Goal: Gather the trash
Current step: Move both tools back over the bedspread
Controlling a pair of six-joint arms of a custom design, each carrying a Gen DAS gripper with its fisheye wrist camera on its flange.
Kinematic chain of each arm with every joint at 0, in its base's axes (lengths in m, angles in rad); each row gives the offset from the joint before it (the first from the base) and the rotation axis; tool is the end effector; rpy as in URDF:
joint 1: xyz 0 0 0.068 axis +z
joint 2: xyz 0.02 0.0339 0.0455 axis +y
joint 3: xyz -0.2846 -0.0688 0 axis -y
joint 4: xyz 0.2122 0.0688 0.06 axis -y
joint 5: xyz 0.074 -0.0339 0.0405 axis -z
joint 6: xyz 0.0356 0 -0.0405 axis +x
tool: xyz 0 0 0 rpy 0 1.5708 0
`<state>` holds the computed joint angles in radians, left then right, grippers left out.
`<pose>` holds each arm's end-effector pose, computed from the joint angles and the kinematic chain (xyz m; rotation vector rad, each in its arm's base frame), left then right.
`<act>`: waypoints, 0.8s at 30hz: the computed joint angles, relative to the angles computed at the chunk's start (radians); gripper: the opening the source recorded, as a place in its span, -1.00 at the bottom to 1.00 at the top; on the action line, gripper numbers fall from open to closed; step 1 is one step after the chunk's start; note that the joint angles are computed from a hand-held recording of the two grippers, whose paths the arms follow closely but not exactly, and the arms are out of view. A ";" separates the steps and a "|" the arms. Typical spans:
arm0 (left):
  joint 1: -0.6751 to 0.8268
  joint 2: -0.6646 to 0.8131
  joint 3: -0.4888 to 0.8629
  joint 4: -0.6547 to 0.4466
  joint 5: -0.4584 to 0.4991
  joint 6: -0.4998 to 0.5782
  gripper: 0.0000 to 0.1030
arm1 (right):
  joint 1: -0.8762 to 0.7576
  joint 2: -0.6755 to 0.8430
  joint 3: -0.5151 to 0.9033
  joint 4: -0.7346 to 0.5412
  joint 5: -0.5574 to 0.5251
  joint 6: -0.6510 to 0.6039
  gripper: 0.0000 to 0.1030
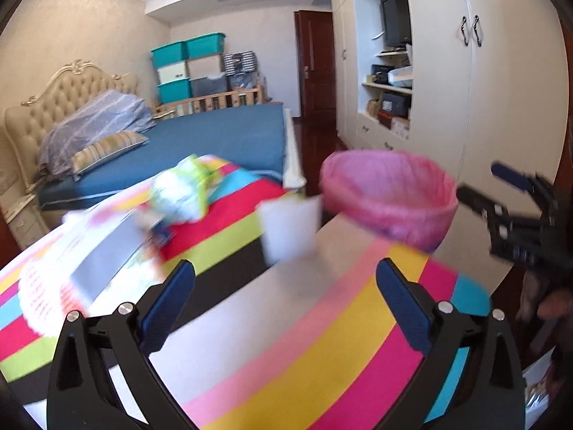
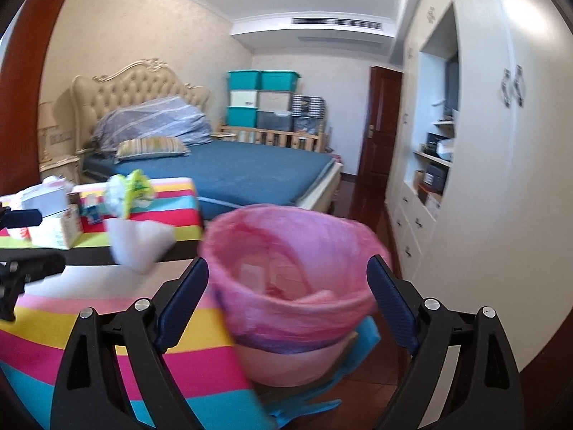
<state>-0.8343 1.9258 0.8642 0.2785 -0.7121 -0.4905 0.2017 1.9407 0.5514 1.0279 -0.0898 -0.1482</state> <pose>0.2498 -0.2409 0.1531 0.0396 2.1348 0.0795 0.3154 0.0678 0.1423 -0.3953 1.8918 0.1225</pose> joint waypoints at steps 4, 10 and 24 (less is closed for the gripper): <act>-0.037 -0.105 -0.177 -0.011 -0.094 -0.098 0.90 | 0.111 -0.013 0.013 -0.045 0.037 0.006 0.64; -0.046 -0.327 -0.370 -0.191 -0.230 -0.313 0.90 | 0.288 -0.040 0.074 -0.175 0.088 0.039 0.64; -0.005 -0.645 -0.591 -0.332 -0.244 -0.480 0.90 | 0.420 0.154 0.544 -0.646 0.287 0.188 0.64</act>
